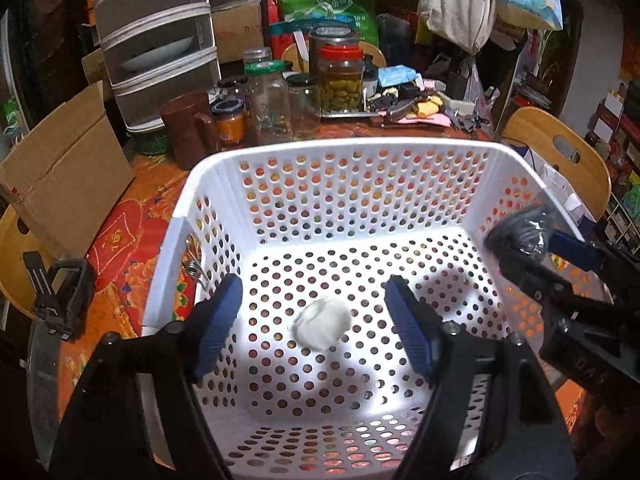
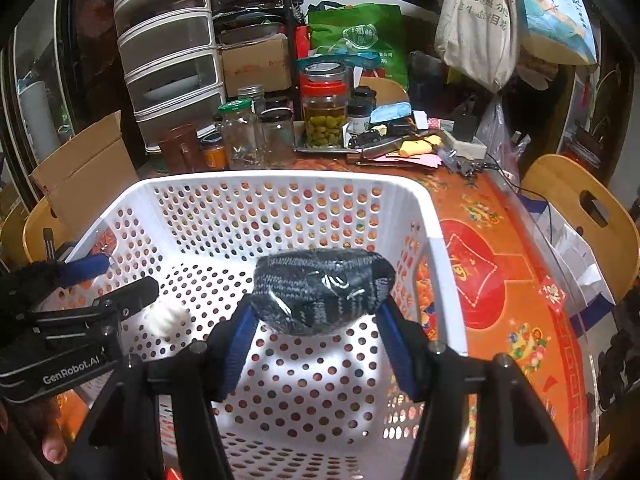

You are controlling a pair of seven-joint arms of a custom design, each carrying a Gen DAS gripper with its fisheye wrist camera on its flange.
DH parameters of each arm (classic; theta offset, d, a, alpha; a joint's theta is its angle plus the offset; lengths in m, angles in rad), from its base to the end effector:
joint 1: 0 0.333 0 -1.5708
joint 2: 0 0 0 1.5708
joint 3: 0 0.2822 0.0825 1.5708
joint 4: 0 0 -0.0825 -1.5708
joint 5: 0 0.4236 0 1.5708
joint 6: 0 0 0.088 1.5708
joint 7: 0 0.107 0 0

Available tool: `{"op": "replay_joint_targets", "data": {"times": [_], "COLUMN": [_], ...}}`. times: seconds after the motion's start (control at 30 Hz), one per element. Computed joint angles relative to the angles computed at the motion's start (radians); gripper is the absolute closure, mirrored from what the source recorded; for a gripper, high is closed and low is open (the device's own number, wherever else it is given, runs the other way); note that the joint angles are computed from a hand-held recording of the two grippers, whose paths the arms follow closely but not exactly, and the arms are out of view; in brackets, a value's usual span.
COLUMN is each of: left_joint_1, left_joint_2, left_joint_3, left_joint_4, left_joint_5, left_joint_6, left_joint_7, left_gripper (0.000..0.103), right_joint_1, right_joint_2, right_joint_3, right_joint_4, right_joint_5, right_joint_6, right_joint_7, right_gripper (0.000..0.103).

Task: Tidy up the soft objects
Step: 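Open the right tool to drop the black bundle into the basket while the left tool withdraws, then move both open tools back toward the remaining items on the table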

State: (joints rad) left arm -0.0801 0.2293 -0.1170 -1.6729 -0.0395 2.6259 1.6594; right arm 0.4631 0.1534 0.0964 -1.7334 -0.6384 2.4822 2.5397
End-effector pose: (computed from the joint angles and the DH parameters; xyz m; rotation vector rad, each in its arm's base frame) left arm 0.6962 -0.1311 0.5083 -1.5931 2.0418 -0.7812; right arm 0.5814 0.3630 0.5066 -1.7419 1.7820 -0.6882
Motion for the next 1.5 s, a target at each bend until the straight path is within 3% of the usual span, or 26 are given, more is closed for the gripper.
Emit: {"op": "replay_joint_targets", "data": {"times": [0.1, 0.23, 0.5, 0.73, 1.0, 1.3, 1.5], "left_joint_1": [0.009, 0.008, 0.025, 0.048, 0.027, 0.006, 0.010], "left_joint_2": [-0.025, -0.063, -0.153, -0.316, -0.517, -0.683, -0.797], "left_joint_3": [-0.007, -0.004, -0.005, 0.001, 0.046, 0.099, 0.100], "left_joint_4": [-0.025, -0.067, -0.157, -0.321, -0.530, -0.728, -0.906], "left_joint_5": [-0.031, -0.022, -0.048, -0.168, -0.334, -0.443, -0.446], "left_joint_6": [0.019, 0.058, 0.091, 0.111, 0.135, 0.133, 0.188], "left_joint_7": [0.023, 0.025, 0.049, 0.130, 0.292, 0.369, 0.380], "left_gripper": [0.023, 0.012, 0.008, 0.005, 0.004, 0.004, 0.004], "right_joint_1": [0.008, 0.011, -0.005, -0.022, -0.040, -0.047, -0.042], "right_joint_2": [-0.018, -0.040, -0.094, -0.187, -0.303, -0.420, -0.502], "right_joint_3": [-0.001, 0.003, 0.016, 0.046, 0.098, 0.161, 0.199], "right_joint_4": [-0.014, -0.027, -0.082, -0.178, -0.297, -0.428, -0.556], "right_joint_5": [-0.045, -0.094, -0.099, -0.146, -0.200, -0.225, -0.212], "right_joint_6": [0.002, 0.006, 0.034, 0.032, 0.037, 0.048, 0.072], "right_joint_7": [0.027, 0.068, 0.088, 0.145, 0.236, 0.302, 0.389], "right_gripper": [0.038, 0.024, 0.006, 0.005, 0.005, 0.005, 0.005]}}
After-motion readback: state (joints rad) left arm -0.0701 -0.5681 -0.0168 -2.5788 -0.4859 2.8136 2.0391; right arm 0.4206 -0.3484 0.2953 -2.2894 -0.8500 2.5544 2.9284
